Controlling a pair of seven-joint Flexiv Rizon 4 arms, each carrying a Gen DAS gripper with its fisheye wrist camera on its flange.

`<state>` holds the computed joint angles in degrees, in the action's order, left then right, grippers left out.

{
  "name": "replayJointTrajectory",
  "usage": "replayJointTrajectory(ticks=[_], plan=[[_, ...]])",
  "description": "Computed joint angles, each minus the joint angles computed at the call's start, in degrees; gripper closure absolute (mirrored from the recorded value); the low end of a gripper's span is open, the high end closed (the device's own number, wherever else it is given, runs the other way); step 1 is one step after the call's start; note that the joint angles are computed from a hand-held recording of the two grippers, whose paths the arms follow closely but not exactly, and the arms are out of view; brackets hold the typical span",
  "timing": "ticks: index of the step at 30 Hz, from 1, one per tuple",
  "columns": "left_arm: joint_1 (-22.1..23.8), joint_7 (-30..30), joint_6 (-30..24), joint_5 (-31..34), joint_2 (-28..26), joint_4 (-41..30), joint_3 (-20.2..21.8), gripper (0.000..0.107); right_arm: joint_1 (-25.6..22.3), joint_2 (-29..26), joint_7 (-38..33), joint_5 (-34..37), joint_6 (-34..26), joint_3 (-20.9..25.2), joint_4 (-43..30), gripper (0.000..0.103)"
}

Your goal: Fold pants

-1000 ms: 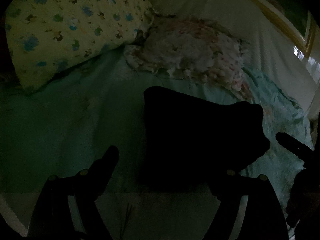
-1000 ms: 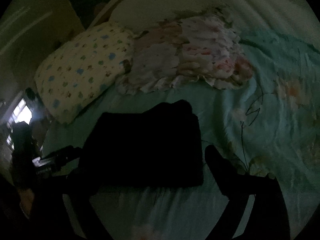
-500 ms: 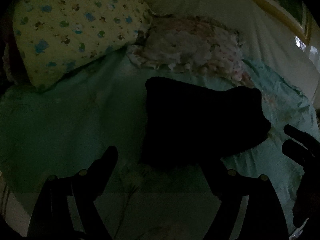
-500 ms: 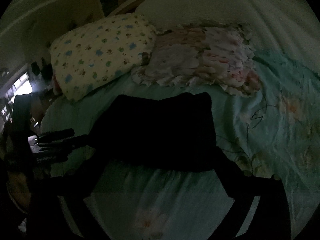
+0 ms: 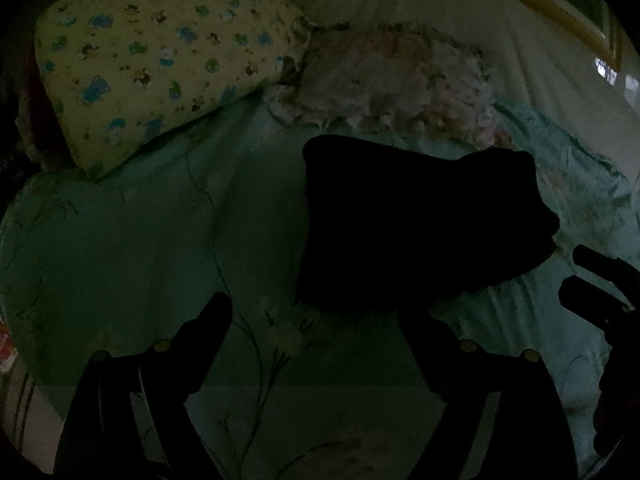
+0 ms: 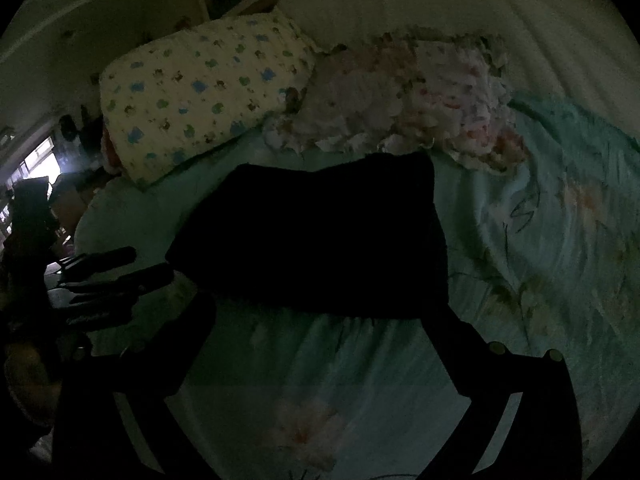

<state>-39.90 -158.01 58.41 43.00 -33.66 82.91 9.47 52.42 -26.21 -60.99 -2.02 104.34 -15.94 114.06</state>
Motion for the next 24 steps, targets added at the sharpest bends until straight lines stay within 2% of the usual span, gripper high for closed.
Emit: replayJointTrajectory(ticks=[24], plan=[[-0.33, -1.06, 0.16, 0.91, -1.56, -0.50, 0.88, 0.021, -0.13, -2.89, -0.38, 1.14, 0.84, 0.66, -1.84, 0.001]])
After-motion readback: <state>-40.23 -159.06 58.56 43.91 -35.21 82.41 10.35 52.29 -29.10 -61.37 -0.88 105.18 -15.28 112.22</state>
